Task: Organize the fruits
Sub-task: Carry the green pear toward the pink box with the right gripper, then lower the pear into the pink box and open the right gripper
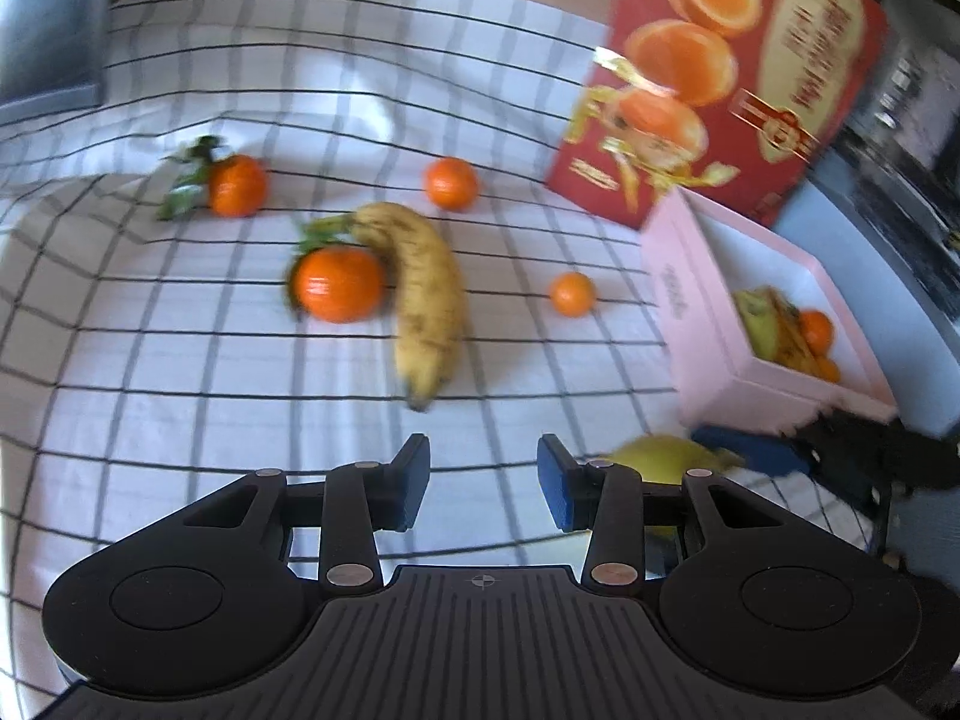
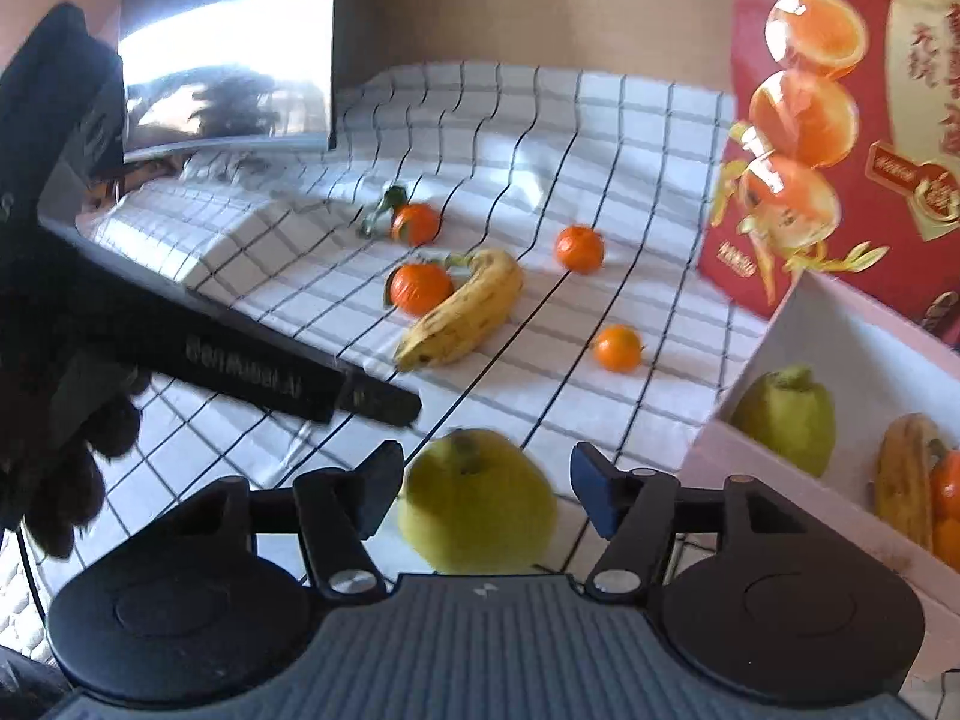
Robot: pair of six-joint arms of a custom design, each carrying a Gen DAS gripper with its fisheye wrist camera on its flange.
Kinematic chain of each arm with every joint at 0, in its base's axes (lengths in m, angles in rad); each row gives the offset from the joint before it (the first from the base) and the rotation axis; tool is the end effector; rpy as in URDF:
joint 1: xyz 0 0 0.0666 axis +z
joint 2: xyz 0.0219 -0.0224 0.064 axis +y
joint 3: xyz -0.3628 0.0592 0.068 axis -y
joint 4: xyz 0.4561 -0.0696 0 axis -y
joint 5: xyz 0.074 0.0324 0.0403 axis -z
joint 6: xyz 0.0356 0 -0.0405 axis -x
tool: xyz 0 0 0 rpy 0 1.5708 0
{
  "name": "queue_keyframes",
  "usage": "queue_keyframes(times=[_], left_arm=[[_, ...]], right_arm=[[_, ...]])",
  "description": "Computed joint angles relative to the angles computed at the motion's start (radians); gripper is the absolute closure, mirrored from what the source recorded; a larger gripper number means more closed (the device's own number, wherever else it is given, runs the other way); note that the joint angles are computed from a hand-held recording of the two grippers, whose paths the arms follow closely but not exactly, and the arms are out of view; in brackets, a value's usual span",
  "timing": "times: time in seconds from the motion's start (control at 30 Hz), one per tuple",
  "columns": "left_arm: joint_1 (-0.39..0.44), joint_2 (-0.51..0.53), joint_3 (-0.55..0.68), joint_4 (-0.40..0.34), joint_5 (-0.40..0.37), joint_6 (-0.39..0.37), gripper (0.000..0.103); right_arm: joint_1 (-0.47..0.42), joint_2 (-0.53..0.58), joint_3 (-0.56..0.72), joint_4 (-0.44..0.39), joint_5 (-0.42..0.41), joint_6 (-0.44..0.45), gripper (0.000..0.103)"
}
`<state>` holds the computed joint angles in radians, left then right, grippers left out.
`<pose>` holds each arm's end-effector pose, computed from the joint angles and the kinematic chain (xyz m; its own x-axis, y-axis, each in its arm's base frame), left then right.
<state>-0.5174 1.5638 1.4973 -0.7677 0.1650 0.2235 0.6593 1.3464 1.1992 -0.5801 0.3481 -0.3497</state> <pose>0.5319 -0.3099 0.3826 -0.7572 0.1794 -0.6281 0.4266 0.8640 -0.2675 0.4335 0.3201 0.3609 -0.6220 -0.0746 -0.7795 -0.1717 0.9842 0.0429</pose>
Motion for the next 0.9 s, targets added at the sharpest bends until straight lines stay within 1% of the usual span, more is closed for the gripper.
queue_keyframes(times=[0.03,0.07,0.13,0.17,0.27,0.3,0.33,0.37,0.43,0.5,0.57,0.63,0.67,0.73,0.77,0.83,0.9], left_arm=[[0.006,-0.002,-0.003,0.003,-0.008,0.012,0.059],[0.011,-0.003,-0.004,0.006,-0.013,0.017,0.059],[0.018,-0.004,-0.005,0.013,-0.029,0.018,0.059],[0.021,-0.004,-0.004,0.02,-0.042,0.014,0.059],[0.028,0.005,0.007,0.051,-0.077,-0.004,0.059],[0.029,0.012,0.017,0.057,-0.09,-0.014,0.059],[0.03,0.026,0.036,0.055,-0.098,-0.027,0.059],[0.029,0.039,0.057,0.054,-0.092,-0.045,0.059],[0.024,0.062,0.095,0.064,-0.046,-0.108,0.059],[0.008,0.095,0.147,0.06,-0.001,-0.19,0.059],[-0.015,0.147,0.217,0.03,0.038,-0.279,0.058],[-0.043,0.205,0.286,0.001,0.049,-0.339,0.058],[-0.057,0.237,0.323,-0.024,0.042,-0.356,0.058],[-0.079,0.312,0.414,-0.094,0.019,-0.367,0.058],[-0.086,0.342,0.447,-0.116,0.005,-0.362,0.058],[-0.095,0.388,0.501,-0.141,-0.025,-0.358,0.058],[-0.1,0.416,0.529,-0.152,-0.053,-0.363,0.058]], right_arm=[[0.004,0.01,0.005,-0.002,0.007,0.005,0.032],[0.01,0.018,0.008,-0.004,0.026,0.013,0.031],[0.017,0.031,0.016,-0.014,0.054,0.022,0.031],[0.017,0.034,0.018,-0.018,0.054,0.018,0.031],[0.017,0.039,0.023,-0.042,0.067,-0.012,0.031],[0.016,0.035,0.019,-0.044,0.066,-0.02,0.033],[0.013,0.027,0.011,-0.037,0.048,-0.027,0.04],[0.013,0.024,0.012,-0.042,0.042,-0.041,0.041],[0.015,0.029,0.024,-0.065,0.046,-0.055,0.041],[0.013,0.019,0.022,-0.078,0.037,-0.082,0.041],[0.015,-0.006,0.006,-0.079,0.03,-0.108,0.042],[0.023,-0.041,-0.017,-0.083,0.046,-0.127,0.042],[0.029,-0.058,-0.028,-0.09,0.06,-0.136,0.042],[0.041,-0.098,-0.053,-0.113,0.091,-0.167,0.042],[0.047,-0.119,-0.066,-0.126,0.106,-0.182,0.042],[0.062,-0.155,-0.088,-0.155,0.14,-0.222,0.042],[0.071,-0.185,-0.107,-0.191,0.169,-0.268,0.041]])
